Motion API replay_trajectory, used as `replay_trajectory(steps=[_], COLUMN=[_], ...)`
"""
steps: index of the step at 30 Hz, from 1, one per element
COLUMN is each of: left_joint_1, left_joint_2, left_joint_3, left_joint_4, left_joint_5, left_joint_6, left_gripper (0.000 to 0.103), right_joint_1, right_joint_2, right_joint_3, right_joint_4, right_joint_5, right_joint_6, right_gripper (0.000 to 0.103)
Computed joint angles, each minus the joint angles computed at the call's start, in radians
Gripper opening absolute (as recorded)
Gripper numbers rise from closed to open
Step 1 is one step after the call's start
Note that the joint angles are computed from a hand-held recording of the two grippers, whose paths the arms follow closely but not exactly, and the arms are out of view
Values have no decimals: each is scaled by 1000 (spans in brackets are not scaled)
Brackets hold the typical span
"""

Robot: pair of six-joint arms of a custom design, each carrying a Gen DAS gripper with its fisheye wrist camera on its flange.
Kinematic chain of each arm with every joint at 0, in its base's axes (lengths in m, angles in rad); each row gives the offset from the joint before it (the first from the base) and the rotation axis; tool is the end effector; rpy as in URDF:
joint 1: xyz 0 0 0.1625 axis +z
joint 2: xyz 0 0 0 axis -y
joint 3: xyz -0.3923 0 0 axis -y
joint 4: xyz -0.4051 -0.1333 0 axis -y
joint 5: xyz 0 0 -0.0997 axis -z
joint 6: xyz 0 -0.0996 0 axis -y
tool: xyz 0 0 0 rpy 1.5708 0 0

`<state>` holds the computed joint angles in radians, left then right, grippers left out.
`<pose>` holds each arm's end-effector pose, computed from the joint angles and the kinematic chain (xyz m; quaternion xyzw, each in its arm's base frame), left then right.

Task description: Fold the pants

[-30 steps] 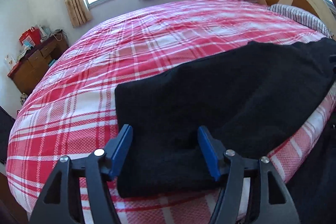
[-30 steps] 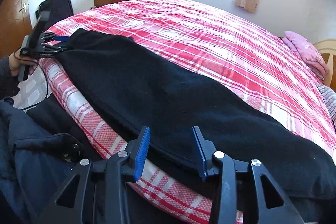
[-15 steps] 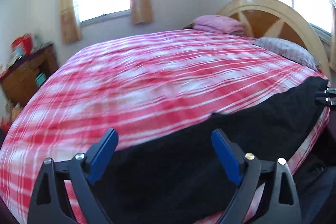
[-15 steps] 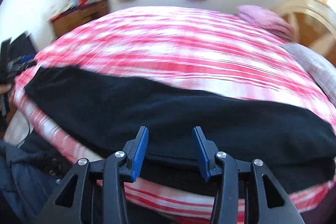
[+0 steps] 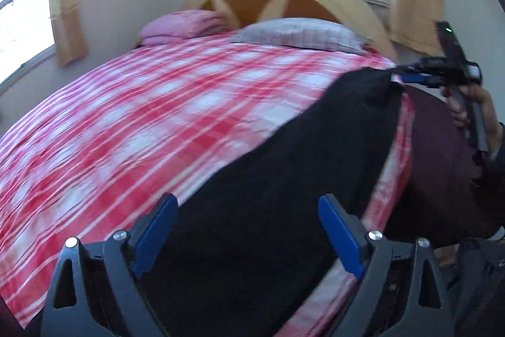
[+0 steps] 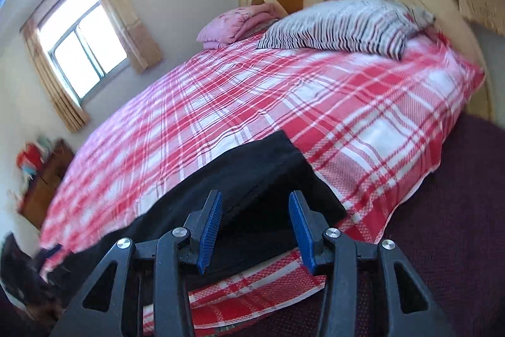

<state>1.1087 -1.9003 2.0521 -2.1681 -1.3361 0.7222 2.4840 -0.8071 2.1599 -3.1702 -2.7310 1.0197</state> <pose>-0.0406 -0.4325 0.4280 0.5192 0.8181 -0.2027 0.1417 0.3939 -0.2512 0.0361 -0.1115 -0.8253 0.5061 0.2244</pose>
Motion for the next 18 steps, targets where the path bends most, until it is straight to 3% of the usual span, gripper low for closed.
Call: replay_trajectory(steps=[3,6,13,18], left_joint_1=[-59,-100,-110,-96], left_joint_2=[0,9,2,11], left_joint_3=[51,90,137,147], left_joint_4=[12,21,36,28], left_joint_5=[-37,-17,2,1], left_joint_6=[8,10,-2,-12], left_gripper=[93,83,71,59], right_joint_1=[-7,-15,-51,-67], right_joint_2=[14,47,87,121], right_joint_3=[3,-1,-6,-8], right_joint_4=[-78,-199,-305,-444], right_joint_5=[14,46,86,89], right_joint_6=[-47,-129,-187,-243], right_gripper=[46,46,46,46])
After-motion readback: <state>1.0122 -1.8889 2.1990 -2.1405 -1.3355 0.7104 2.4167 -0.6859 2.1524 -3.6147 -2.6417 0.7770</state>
